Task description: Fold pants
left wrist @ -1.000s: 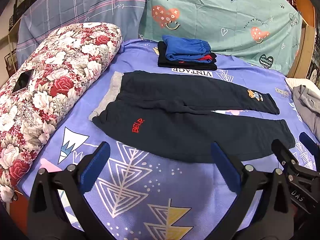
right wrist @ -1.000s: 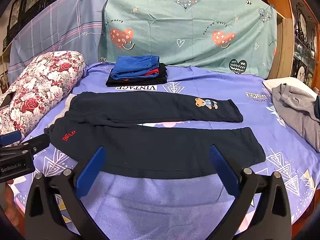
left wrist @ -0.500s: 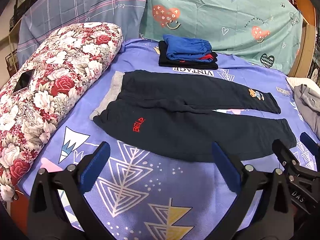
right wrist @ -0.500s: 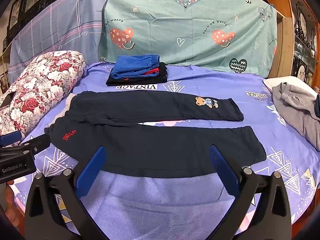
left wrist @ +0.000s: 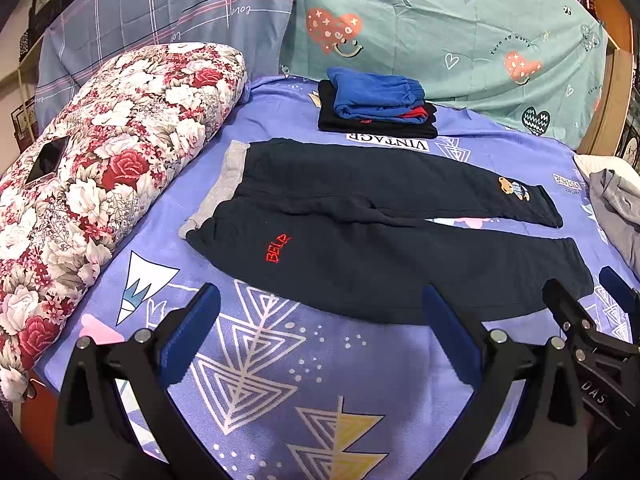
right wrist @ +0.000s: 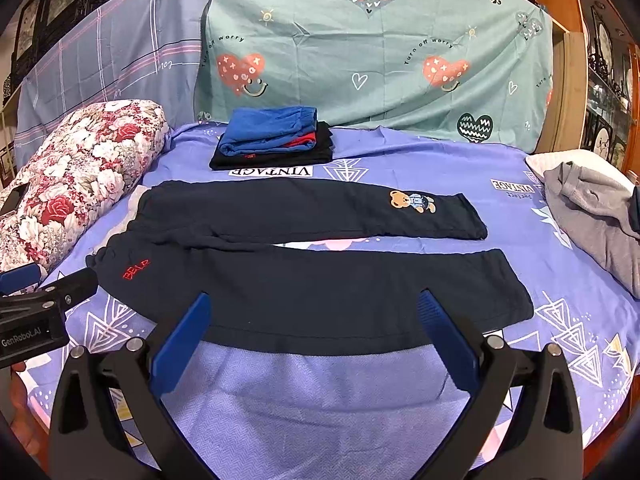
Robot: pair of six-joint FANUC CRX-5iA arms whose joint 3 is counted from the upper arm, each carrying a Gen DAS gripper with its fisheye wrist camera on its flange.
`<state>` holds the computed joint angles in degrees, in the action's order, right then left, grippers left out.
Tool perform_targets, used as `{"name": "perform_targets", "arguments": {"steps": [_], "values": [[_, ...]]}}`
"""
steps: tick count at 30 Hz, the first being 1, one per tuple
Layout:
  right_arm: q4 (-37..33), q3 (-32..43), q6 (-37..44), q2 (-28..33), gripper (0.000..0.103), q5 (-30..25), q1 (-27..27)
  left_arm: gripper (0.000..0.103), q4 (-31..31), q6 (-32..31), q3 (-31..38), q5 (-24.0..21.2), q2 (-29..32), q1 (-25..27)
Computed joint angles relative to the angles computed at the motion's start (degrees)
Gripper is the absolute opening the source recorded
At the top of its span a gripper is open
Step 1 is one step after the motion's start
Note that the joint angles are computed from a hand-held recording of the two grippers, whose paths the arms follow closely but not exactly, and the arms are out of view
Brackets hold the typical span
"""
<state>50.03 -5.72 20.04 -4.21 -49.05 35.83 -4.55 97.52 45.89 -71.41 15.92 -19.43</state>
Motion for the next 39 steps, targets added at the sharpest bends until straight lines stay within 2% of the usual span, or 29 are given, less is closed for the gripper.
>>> {"name": "perform_targets", "arguments": {"steps": [39], "values": [[-1.8, 0.9, 2.6, 0.5, 0.102, 0.2, 0.4, 0.101, 0.0, 0.4, 1.2, -1.1, 0.8, -0.3]]}}
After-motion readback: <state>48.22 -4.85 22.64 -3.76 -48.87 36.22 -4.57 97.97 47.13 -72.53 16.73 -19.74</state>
